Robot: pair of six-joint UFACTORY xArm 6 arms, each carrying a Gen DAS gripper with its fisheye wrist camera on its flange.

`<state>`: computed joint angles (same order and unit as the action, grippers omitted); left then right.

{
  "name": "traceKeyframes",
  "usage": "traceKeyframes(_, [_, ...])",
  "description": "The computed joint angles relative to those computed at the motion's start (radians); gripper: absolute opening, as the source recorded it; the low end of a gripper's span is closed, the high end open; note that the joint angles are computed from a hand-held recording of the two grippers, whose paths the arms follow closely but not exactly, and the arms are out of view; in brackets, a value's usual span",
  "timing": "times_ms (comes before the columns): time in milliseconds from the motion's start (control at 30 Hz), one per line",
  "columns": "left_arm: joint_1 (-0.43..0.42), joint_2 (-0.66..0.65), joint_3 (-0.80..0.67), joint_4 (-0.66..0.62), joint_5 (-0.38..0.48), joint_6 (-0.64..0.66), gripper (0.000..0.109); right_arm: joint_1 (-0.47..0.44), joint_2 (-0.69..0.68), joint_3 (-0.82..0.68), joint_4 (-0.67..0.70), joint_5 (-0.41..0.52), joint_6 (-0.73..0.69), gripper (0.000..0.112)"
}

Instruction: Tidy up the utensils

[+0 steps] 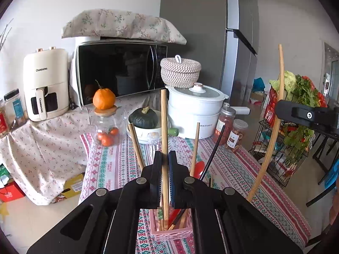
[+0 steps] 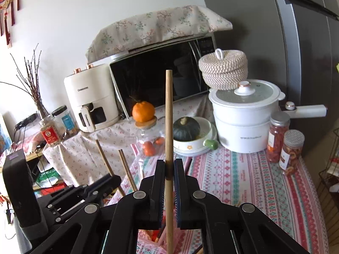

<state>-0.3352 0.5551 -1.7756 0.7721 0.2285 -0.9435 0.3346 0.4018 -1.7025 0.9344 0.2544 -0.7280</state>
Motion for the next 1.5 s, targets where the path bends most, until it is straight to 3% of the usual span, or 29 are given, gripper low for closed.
traceKeyframes(233, [0.0,0.008,0.006,-0.23,0.028,0.175,0.007,0.034,0.08,-0.095,0.197,-0.025,-0.156,0.005])
traceKeyframes(333, [-0.002,-0.01,0.025,-0.29,0.053,0.229,0.013,0.055,0.107,-0.121,0.248,-0.055,-0.228,0.005])
traceKeyframes(467, [0.002,-0.047,0.062,-0.247,0.091,0.182,0.043,0.069,0.146,-0.148,0.224,-0.085,-0.222,0.005])
traceKeyframes(700, [0.011,-0.109,0.139,-0.209,0.105,0.168,0.049,0.07,0.201,-0.177,0.15,-0.087,-0.142,0.005])
traceKeyframes(933, [0.019,-0.133,0.176,-0.24,0.112,0.19,0.05,0.057,0.216,-0.169,0.056,-0.03,-0.026,0.007])
traceKeyframes(1100, [0.015,-0.137,0.183,-0.26,0.122,0.211,0.05,0.037,0.197,-0.154,0.049,0.032,-0.009,0.022])
traceKeyframes(1233, [0.006,-0.136,0.184,-0.287,0.135,0.251,0.051,0.013,0.148,-0.116,0.137,0.04,-0.083,0.04])
traceKeyframes(1300, [0.001,-0.136,0.188,-0.309,0.14,0.274,0.053,-0.006,0.133,-0.102,0.131,0.04,-0.067,0.044])
traceKeyframes(1367, [-0.002,-0.139,0.195,-0.337,0.141,0.295,0.06,-0.028,0.131,-0.093,0.055,0.038,0.013,0.049])
traceKeyframes(1500, [-0.01,-0.137,0.2,-0.409,0.159,0.328,0.071,-0.079,0.165,-0.105,-0.222,0.094,0.283,0.065])
